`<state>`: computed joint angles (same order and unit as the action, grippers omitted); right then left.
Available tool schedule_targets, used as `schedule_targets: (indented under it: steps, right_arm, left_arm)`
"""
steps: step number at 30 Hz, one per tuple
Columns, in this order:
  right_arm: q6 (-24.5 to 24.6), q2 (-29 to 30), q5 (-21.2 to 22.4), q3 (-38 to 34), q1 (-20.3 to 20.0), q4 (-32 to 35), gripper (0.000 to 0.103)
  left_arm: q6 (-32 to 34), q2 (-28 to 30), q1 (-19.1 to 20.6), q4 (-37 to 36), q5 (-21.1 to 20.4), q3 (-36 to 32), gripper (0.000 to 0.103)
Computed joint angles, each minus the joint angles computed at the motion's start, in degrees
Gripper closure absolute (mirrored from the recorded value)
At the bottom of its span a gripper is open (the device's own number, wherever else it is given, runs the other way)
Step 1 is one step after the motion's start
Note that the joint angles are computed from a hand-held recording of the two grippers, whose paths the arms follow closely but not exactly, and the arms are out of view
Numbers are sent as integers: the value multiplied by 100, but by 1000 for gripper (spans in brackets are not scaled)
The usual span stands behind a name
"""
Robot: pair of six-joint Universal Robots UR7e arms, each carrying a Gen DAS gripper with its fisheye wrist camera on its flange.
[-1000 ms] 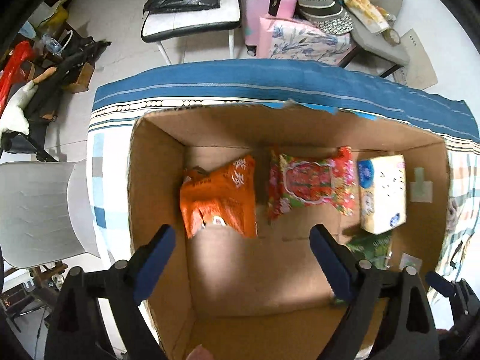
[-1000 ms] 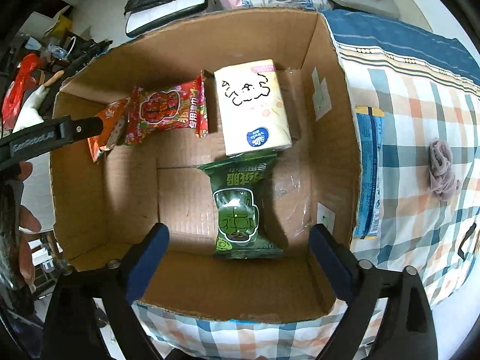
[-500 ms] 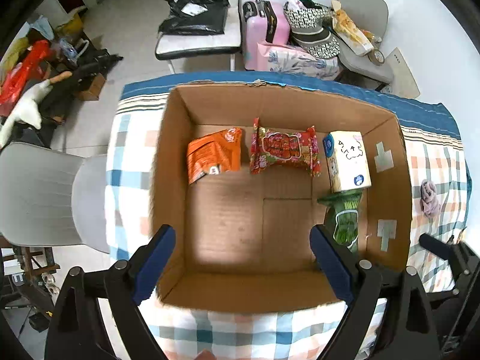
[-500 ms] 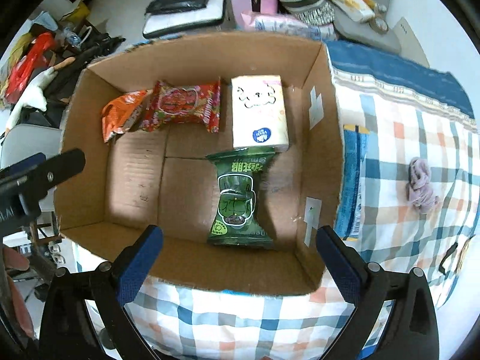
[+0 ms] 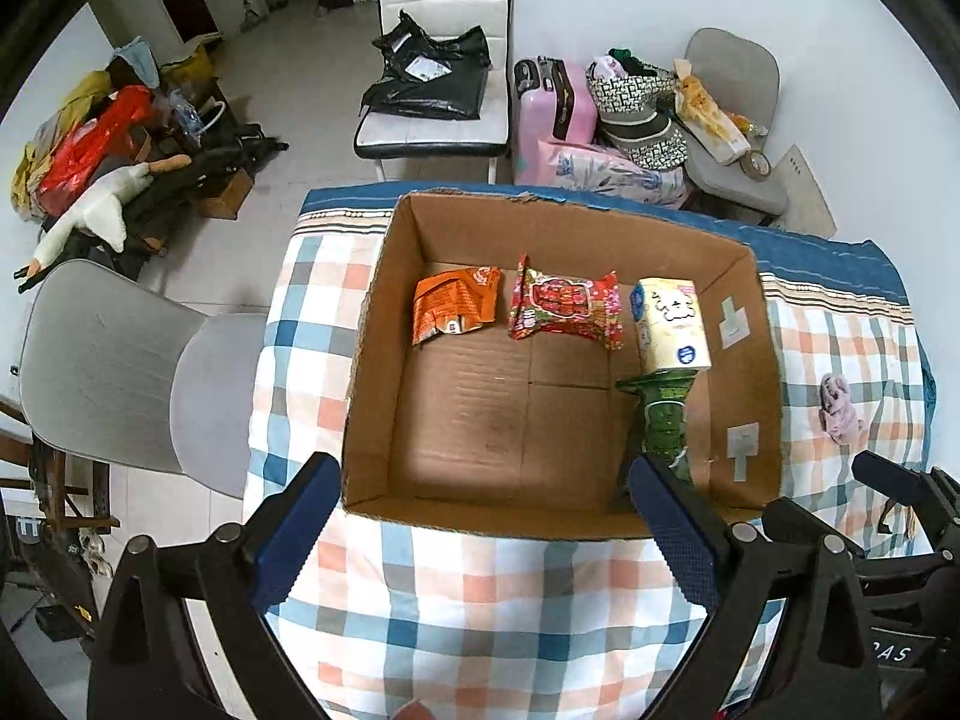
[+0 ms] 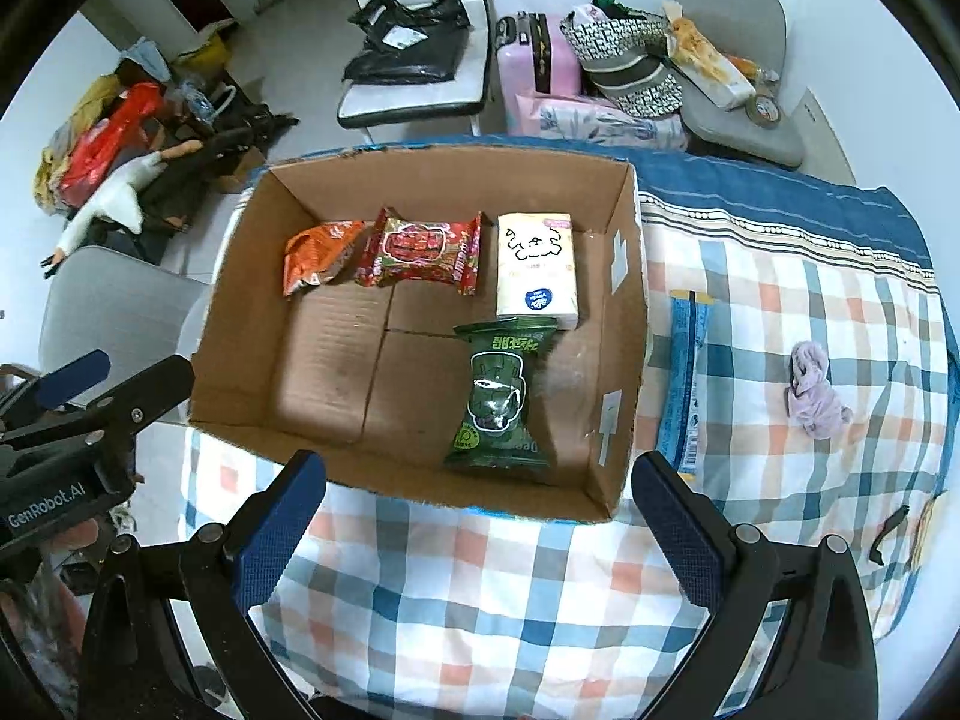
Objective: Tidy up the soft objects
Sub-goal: 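Move both grippers back toward the blue stick pack and plush toy, then grasp the blue stick pack with the left gripper while the right grasps the lilac plush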
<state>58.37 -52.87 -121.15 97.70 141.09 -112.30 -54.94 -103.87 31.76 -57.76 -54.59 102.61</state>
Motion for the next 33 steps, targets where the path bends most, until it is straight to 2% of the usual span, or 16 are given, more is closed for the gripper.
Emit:
schedule_targets:
  steps: [4,6,8,12,14,18,22,25,29,33]
  right_arm:
    - [1,-492,-16,421,43,-304,0]
    - [156,-906,-108,731,49,-361,0]
    - [479,-1488,-303,1105,33,-145,0]
    - [1144,-2517,-568,1662,-132,666,0]
    - [1428,-3156,-627,2015,-359,1111,0]
    - [1546,-4229,-746,2658,-910,1507,0]
    - [959,-5123,-778,3293,-1583,1244,0]
    - [289,-5443,-796,3624,-2061,968,0]
    - [-955,-5392,-701,3938,-2809,192,0]
    - [-1719,-5068,-492,4071,-3487,-627,2]
  left_arm:
    - [-147,106,-368,-190,-148,88,4]
    - [-53,232,-559,-470,-282,199,4]
    - [76,442,-742,-864,-437,349,4]
    - [462,1154,-926,-1869,-810,622,4]
    - [754,1702,-954,-2307,-961,678,4]
    - [1214,2804,-881,-2952,-1205,670,4]
    - [1301,3770,-632,-3358,-1481,646,4]
    - [1260,4266,-348,-3584,-1678,671,4]
    - [1041,4639,-15,-3689,-1718,665,5]
    - [930,4907,147,-3705,-1655,647,5]
